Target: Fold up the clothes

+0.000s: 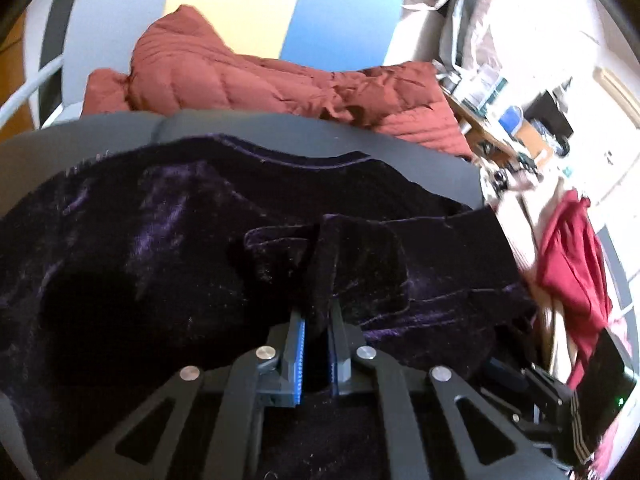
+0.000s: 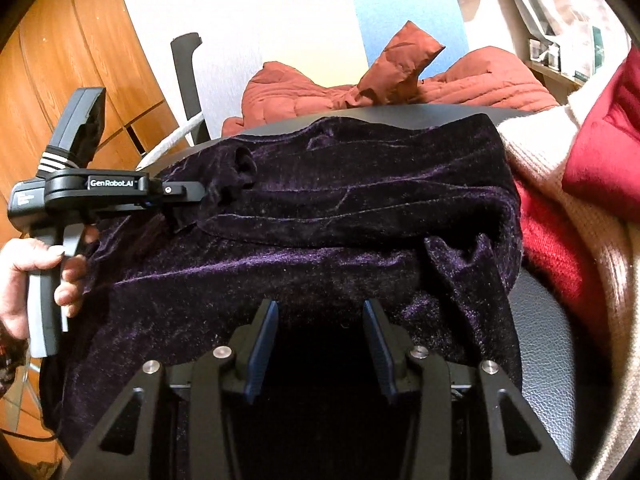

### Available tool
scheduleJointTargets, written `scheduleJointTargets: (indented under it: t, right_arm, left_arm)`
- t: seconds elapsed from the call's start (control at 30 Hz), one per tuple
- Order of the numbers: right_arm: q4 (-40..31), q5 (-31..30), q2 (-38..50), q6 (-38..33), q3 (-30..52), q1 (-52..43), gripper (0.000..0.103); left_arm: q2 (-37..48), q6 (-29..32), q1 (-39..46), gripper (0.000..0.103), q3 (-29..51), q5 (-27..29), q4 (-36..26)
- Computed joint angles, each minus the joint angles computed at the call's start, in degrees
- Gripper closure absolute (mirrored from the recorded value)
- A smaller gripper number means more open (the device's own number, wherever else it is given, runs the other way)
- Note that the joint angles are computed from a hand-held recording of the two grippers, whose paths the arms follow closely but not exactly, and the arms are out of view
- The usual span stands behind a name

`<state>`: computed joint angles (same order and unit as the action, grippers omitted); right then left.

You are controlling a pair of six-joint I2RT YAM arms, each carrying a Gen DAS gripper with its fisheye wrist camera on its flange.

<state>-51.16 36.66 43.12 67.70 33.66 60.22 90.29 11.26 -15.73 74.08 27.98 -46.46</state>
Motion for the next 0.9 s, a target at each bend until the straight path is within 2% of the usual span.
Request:
scheduleJointTargets:
  t: [0.2,0.27,0.33,0.37,0.4,0.43,0.57,0.67,0.8,0.9]
  right_arm:
    - [0.4,-0.4,-1.5,-0.5,-0.8,-0.4,0.057]
    - [0.4,-0.4,-1.7,-0.5,-0.8,-0.4,0.057]
    - [0.4,-0.4,-1.8,-0.4,-0.8,-0.4,0.057]
    - [0.3,-0.4,-1.8,-0.3,-0.8,-0.4,0.057]
    - [0.3,-0.5,-1.9,-0.3,-0.9,-0.4,0.057]
    - [0.3,-0.5,-1.7,-0.3,-0.8,-0.3,0.057]
    - [0.1,-0.4,-0.7,-0.1,-0.4,-0.3,0.057]
    - [0.0,-0.3,-0.2,-0.2,-0.2,-0.3,0.057]
    - [0.0,-0.3,0.4,-0.3,0.0,-0.5,0.057]
    - [0.1,-0.4,0.5,-0.4,0.1,-0.6,0.057]
  left_arm:
    - [0.4,8.5,9.1,0.097,13.6,3.3,-8.4]
    - [0.3,11.0,11.8,0.097,14.9,-0.8,-7.3]
    - [-0.1,12.9,14.1,0.086,13.7,-6.2,-4.1]
    - [-0.3,13.2,15.3,0.075,11.9,-8.8,-2.0]
    - [-0.4,13.5,16.5,0.070,10.0,-11.4,0.2]
    - [0.0,13.7,17.9,0.069,8.7,-12.5,1.2]
    - [1.4,13.3,22.7,0.068,5.5,-3.2,-2.8]
    - [2.2,12.9,23.7,0.061,4.4,5.6,-6.3]
    - [3.1,8.7,20.8,0.051,5.1,10.7,-7.5]
    - [5.7,2.8,17.8,0.050,7.8,12.3,-8.1]
